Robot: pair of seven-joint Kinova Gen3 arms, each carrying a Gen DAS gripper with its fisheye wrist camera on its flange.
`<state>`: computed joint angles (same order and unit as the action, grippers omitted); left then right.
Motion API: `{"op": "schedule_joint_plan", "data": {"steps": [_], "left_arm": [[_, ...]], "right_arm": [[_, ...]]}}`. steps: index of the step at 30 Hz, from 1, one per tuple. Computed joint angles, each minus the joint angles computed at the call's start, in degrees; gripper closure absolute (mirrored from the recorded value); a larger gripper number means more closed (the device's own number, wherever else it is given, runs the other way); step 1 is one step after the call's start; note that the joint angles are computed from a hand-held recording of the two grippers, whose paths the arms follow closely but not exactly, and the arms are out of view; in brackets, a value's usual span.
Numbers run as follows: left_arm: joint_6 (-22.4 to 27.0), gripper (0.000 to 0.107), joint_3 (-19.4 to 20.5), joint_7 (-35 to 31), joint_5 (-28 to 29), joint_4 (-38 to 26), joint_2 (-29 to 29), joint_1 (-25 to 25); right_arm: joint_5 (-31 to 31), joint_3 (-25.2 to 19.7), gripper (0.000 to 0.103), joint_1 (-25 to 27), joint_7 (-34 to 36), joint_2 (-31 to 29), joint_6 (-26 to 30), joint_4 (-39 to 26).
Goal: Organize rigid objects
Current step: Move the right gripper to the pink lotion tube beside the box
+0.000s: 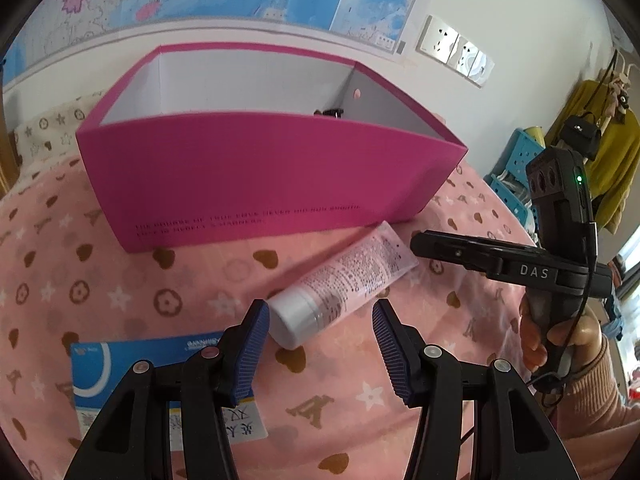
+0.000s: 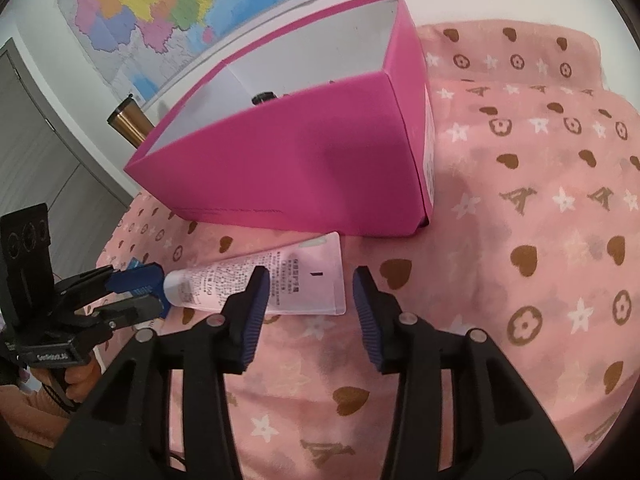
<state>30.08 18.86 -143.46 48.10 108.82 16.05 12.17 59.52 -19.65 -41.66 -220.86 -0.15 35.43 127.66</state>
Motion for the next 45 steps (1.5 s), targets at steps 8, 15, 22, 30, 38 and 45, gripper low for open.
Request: {"op": "schedule_joint_plan", "data": {"steps": [8,15,22,30,38,45], "left_arm": [[0.1,0.053,-0.3,3.3,-3.2,-1.0,1.1,1.2],[0.4,0.053,0.3,4.4,-4.3,-1.3,1.4,0.9],[0.8,0.053,0.4,5.6,-4.9,-1.9,2.0,0.9],[0.8,0.054,0.5,5.9,-5.3,-1.8,1.8,0.9],[0.2,0.054,0.6,6.9,-6.2,-1.8,1.8,1.5],[-0.5,0.054,1.1,6.4,-5.7,-1.3,1.2,1.5]], "right_arm": [[0.9,1.4,0.056,0.8,-0.8,1.2,-2.7,0.6],[2.9,2.2,0.056,0.7,-2.2,1.9,-3.6,0.7],[3.5,2.7,0.056,0.9,-1.7,2.1,-4.7,0.7],[4.3,3.0,0.055,0.8,-1.7,2.3,-5.7,0.7],[4.1,1.8,0.053,-0.3,-3.2,1.8,-3.8,0.6],[3.6,0.1,0.053,-1.6,-4.6,0.4,-0.4,0.6]]}}
